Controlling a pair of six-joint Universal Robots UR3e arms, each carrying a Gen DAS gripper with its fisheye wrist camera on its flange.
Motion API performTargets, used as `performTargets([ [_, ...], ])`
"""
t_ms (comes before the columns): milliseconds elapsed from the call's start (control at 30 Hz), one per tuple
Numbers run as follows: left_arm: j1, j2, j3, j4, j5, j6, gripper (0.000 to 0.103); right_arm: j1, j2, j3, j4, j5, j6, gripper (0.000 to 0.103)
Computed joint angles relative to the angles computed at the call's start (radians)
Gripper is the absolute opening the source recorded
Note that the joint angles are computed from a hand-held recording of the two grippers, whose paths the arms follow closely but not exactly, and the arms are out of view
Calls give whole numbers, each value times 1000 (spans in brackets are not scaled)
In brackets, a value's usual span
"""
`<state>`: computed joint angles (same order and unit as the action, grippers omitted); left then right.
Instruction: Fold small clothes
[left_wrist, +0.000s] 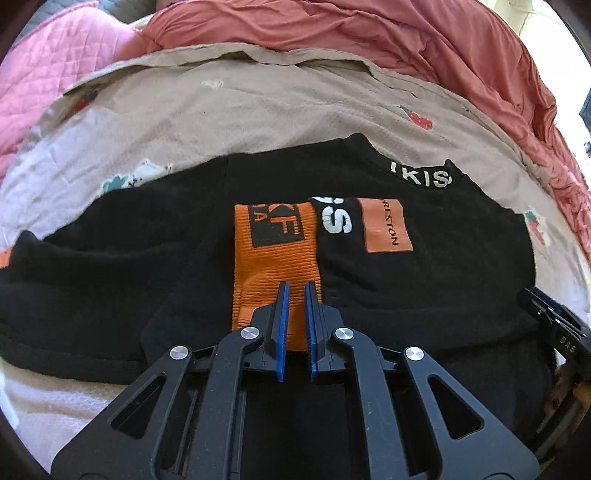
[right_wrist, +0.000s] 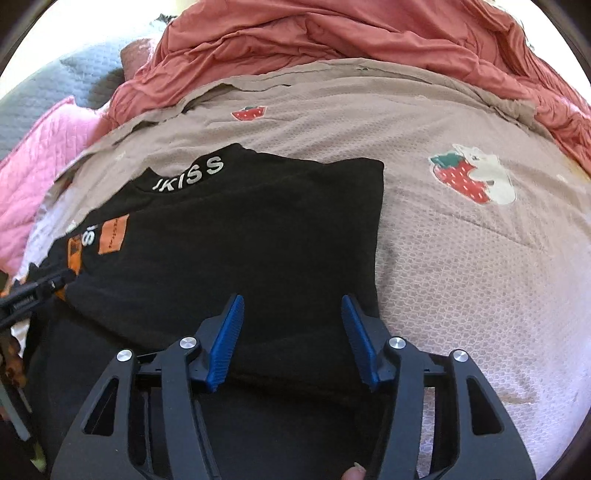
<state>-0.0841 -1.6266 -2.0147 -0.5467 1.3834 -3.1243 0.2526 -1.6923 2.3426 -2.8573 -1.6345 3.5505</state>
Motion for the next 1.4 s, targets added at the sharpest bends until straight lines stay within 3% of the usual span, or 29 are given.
performTargets([
  [167,53,21,-37,1,-64,20,3,39,18,-31,27,-47,9,53],
  [300,62,53,-54,1,-90,7,5,68,-34,-39,75,-64,18,60],
  [400,78,99,-73,-14,-107,12,14,85,-98,-16,100,-85,33,67],
  [467,84,135,-89,-20,-110,18,31,89,-152,11,117,-86,48,68],
  [600,74,199,-120,-18,-98,23,42,108,-219,38,148,-100,84,77],
  [867,97,338,-180,-60,-86,38,79,185,-290,33,194,-173,177,90],
  [1133,174,498,-232,-134,-100,74,91,318,-222,-83,170,-290,210,97],
  [1400,340,666,-260,-279,-143,169,93,452,-44,-282,150,-345,186,98],
])
